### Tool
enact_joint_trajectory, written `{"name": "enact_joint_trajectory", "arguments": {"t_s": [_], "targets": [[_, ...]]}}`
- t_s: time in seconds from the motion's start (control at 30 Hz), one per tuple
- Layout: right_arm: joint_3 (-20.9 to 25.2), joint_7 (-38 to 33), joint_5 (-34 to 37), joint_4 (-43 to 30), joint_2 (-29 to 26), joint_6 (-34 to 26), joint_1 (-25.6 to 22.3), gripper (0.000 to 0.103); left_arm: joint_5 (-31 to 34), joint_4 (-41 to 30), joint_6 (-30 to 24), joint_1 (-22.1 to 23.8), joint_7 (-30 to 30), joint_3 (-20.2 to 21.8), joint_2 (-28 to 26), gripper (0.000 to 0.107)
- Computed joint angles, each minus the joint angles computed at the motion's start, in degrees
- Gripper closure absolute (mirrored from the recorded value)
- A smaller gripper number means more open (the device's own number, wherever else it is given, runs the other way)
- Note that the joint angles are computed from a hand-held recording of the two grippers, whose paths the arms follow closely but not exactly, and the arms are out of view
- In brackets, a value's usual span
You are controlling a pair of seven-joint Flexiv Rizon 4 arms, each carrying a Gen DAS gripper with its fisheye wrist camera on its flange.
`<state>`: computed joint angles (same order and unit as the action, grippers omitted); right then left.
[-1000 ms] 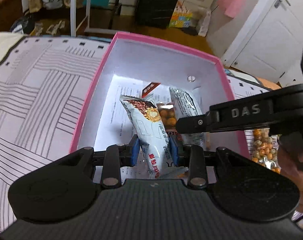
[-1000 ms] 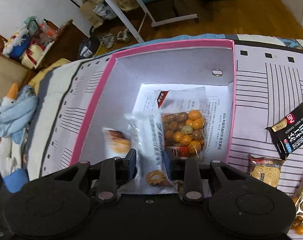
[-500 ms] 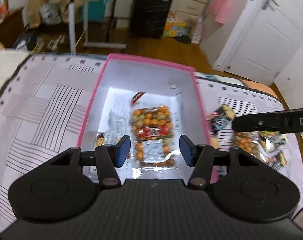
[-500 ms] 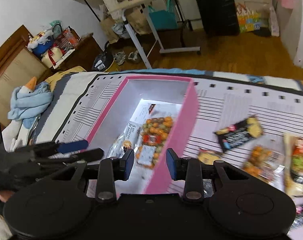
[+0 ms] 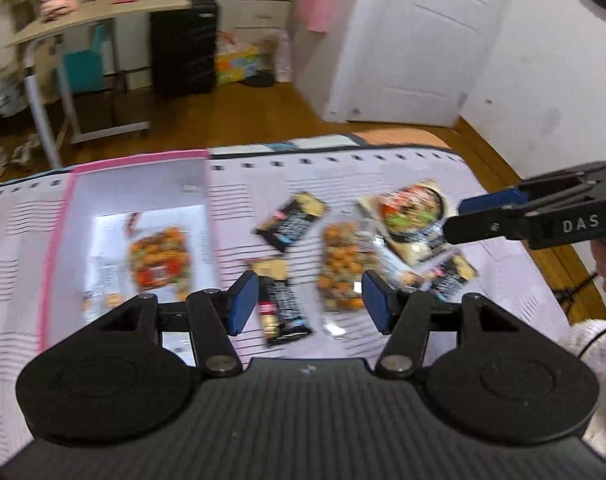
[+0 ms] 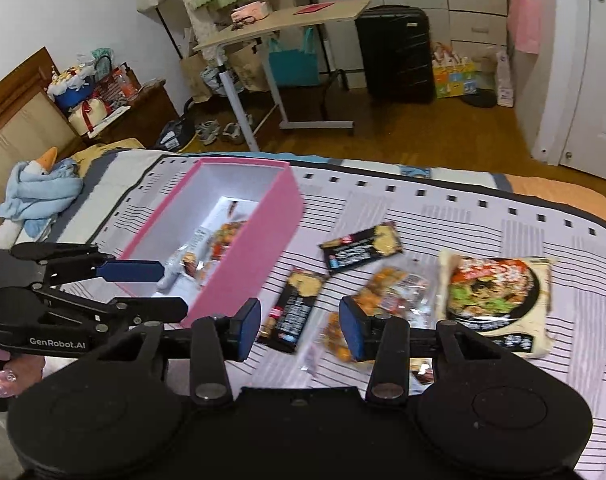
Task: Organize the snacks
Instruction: 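Reach the left tool to the second peanut bag and grasp it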
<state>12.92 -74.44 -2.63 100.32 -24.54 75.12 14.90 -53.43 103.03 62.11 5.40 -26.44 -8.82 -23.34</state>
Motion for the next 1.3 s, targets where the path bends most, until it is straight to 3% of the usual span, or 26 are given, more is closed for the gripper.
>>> {"name": "enact_joint_trajectory", "arguments": {"t_s": [0.37, 0.5, 0.63, 0.7, 0.83, 0.97, 1.13, 1.23, 1.3], "targets": [[2.9, -11.2, 0.1, -0.6, -7.6, 5.3, -4.6, 0.054, 2.3, -9.2, -0.6, -3.0, -11.7, -3.3, -10.7, 0.051], [4.3, -10.4, 2.3, -1.2, -11.5, 8.1, -5.6, 0.054, 5.9, -13.7, -1.0, -3.2, -18.3, -3.8, -16.2, 0.052], [2.3, -5.3, 1.6, -2.6, -13.9, 6.7, -3.6, 0.054, 0.9, -13.4, 6.1, -0.2, -12.8, -10.7, -20.4, 0.052], [2.3, -3.9, 1.7, -3.4, -15.1, 7.5, -3.6, 0.054, 3.1, -15.6, 4.1, -0.1, -14.9, -10.0, -22.7, 0.052], [3.4, -0.9, 2.4, -6.2, -17.0, 3.6, -4.7, 0.054, 5.8, -17.9, 3.5, -0.2, -15.9, -9.8, -25.8, 0.054], [4.5, -0.8, 2.9, -7.8, -18.6, 0.9, -5.7, 0.054, 11.5, -22.1, -1.3, -2.1, -24.3, -6.1, -28.6, 0.055], [3.7, -1.4, 3.3, -9.0, -19.7, 0.5, -4.8, 0.046, 12.3, -23.0, 2.1, -0.9, -23.8, -8.8, -30.2, 0.053], [2.7, -1.1, 2.4, -10.2, -20.4, -1.9, -4.1, 0.039, 11.1, -23.4, -0.1, 0.9, -24.2, -11.2, -31.2, 0.052], [2.0, -0.4, 2.3, -10.7, -20.8, -3.2, -3.5, 0.028, 10.8, -23.6, -2.4, 1.4, -24.8, -11.3, -31.2, 0.052]]}}
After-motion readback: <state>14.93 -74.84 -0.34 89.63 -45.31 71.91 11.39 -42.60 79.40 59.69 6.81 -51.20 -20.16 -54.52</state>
